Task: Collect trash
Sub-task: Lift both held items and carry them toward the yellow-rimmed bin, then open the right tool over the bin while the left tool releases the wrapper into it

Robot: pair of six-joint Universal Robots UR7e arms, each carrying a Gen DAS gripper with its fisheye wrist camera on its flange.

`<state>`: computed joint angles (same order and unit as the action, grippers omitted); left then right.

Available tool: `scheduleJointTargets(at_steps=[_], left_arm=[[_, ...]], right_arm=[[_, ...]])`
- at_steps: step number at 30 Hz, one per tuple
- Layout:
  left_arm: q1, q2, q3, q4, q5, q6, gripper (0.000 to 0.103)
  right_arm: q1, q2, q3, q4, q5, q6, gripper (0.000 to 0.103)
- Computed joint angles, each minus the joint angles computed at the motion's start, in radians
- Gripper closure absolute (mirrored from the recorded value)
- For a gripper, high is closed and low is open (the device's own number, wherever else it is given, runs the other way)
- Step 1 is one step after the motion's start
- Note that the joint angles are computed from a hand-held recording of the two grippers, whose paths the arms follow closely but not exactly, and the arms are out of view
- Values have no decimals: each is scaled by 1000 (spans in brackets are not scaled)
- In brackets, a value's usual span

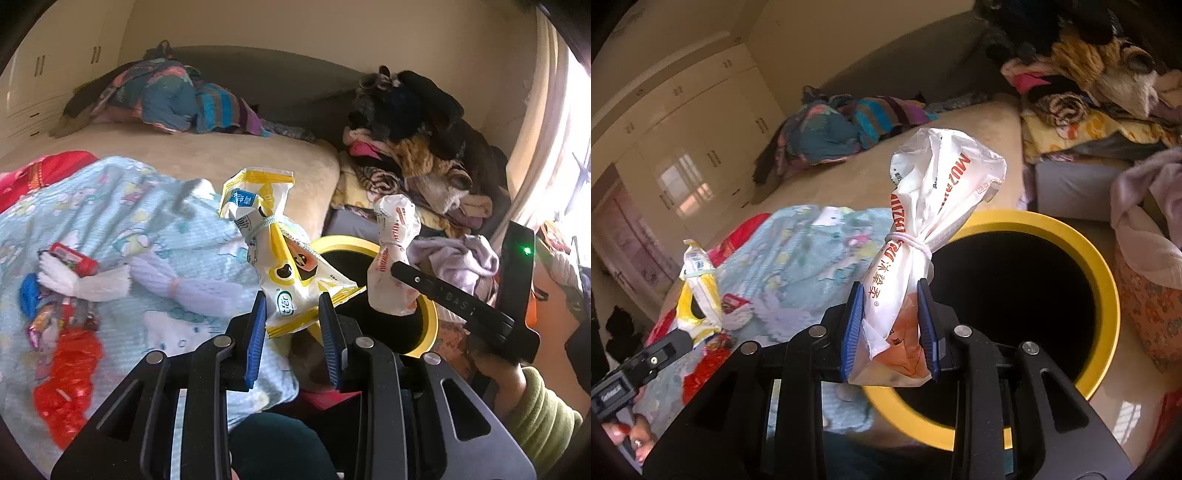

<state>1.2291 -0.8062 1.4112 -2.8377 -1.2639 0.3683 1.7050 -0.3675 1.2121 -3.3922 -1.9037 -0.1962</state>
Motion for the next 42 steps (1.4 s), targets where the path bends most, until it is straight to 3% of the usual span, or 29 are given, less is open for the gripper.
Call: scheduleJointTargets(at_steps=[13,24,30,32,38,42], left_arm=[[-14,111,-85,71,-12,16,76],[-20,233,-233,177,18,23,78],[-20,256,-261,173,18,20,77],[-22,251,-245,150,35,25,66],[-12,212,-189,73,63,-1,30],[-5,182,-154,16,72,-7,15]], right_arm=[[-45,-22,10,52,-45,70,80],[-71,-39,26,60,-40,110,78],[-75,-42,34,37,-53,140,64],[-72,-37,28,30,-65,131,53],[-59,-17,12,-5,-86,91,51],[-47,-1,3,-46,-92,52,45]])
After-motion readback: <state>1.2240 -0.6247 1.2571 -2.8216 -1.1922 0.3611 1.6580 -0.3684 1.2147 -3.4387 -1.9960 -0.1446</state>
